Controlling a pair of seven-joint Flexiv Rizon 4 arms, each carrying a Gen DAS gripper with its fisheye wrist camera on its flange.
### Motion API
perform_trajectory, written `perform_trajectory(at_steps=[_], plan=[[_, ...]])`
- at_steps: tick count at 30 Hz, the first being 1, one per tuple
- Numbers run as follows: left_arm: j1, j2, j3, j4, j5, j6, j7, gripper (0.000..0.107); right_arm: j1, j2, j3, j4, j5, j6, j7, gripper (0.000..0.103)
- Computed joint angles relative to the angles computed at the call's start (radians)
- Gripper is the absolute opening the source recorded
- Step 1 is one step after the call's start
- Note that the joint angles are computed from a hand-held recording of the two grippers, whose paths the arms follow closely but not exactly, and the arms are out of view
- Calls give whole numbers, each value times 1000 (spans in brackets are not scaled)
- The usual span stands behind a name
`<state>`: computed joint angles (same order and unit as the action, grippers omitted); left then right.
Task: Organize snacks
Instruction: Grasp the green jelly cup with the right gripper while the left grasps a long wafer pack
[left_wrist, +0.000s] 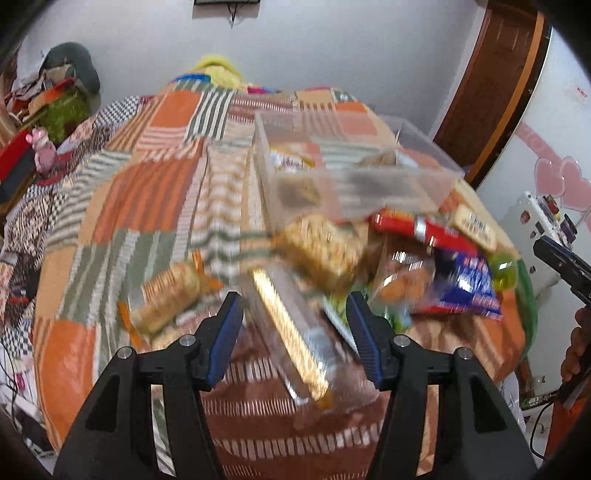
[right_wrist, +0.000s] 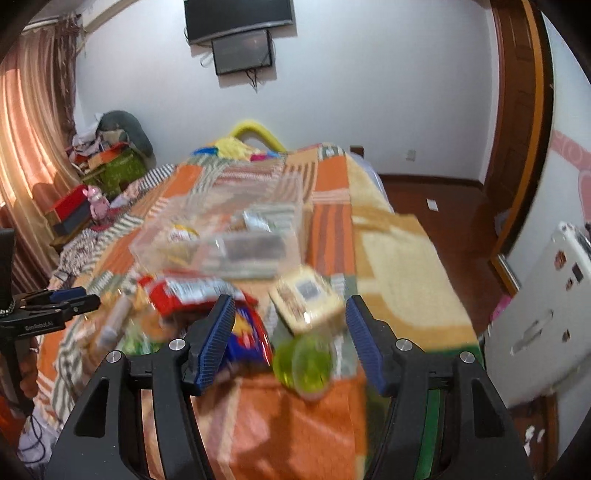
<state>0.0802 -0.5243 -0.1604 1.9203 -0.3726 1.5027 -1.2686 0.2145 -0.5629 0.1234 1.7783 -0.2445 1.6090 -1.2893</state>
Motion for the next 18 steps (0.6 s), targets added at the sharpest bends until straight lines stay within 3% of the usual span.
perform_trajectory(at_steps=[7, 11, 18], plan=[[47, -20, -73, 32, -25, -8, 40, 52, -24, -33, 33, -6, 15, -74, -12, 59], [-29, -47, 16, -9, 8, -18, 3, 51, -23, -48, 38, -19, 25, -106, -22, 59], [-63, -96, 77, -78, 37, -61, -53, 51, -10, -70, 26, -34, 37, -119, -24, 59]])
